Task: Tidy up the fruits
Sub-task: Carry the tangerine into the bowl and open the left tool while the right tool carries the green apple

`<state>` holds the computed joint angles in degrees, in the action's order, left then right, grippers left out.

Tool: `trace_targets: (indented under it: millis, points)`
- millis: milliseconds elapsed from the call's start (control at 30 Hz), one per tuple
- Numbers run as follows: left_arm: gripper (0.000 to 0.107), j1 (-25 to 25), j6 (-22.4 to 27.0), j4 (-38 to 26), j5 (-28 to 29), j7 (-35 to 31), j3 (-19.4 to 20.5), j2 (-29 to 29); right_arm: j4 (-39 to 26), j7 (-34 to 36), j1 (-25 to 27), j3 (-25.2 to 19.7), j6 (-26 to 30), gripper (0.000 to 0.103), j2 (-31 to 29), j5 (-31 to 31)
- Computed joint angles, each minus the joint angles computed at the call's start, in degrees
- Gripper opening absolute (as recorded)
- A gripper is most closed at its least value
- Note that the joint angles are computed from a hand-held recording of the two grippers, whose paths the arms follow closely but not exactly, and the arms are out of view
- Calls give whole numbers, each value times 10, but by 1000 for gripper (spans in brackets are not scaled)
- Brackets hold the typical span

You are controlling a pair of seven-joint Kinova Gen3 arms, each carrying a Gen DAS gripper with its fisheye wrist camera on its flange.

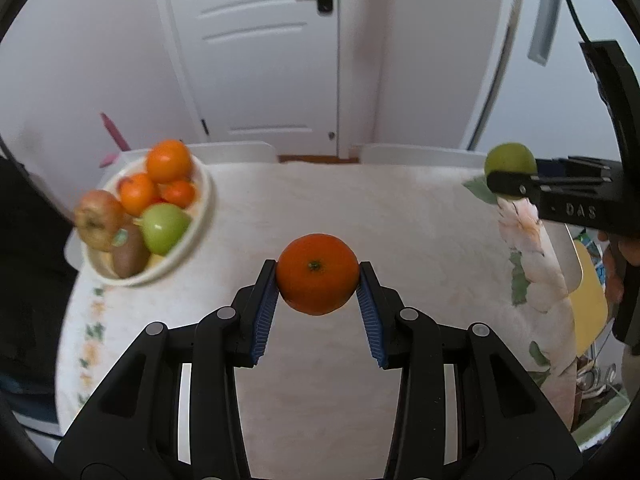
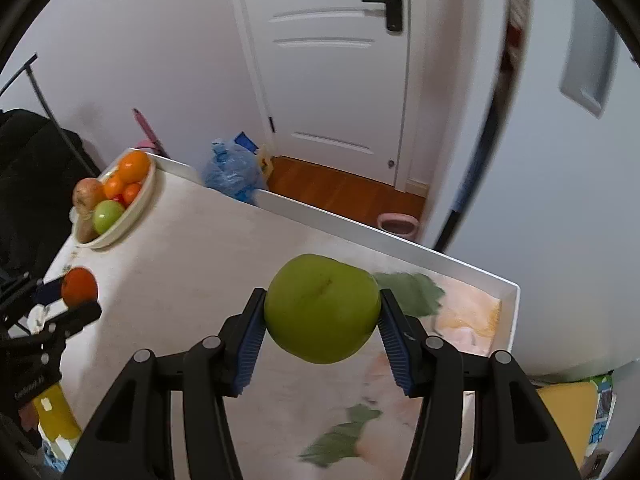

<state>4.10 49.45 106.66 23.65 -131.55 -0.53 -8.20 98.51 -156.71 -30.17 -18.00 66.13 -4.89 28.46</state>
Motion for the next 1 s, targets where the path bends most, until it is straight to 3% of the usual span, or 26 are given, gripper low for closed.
trace_targets:
  millis: [233,400,700,1000]
  points:
    - [44,-44,49,-56,53,-101,-49,30,-82,-21,-42,-11,41,50,49,25]
    - [44,-95,72,-103,86,-158,-55,69,-164,-36,-93,8,66,50,108,45]
    - [44,-174,94,-204,112,-230,-21,170,-294,-26,-159,68,70,50,213,45]
    - [44,-209,119,-296,86,-261,34,271,-421,-14,-198,139,87,50,313,18]
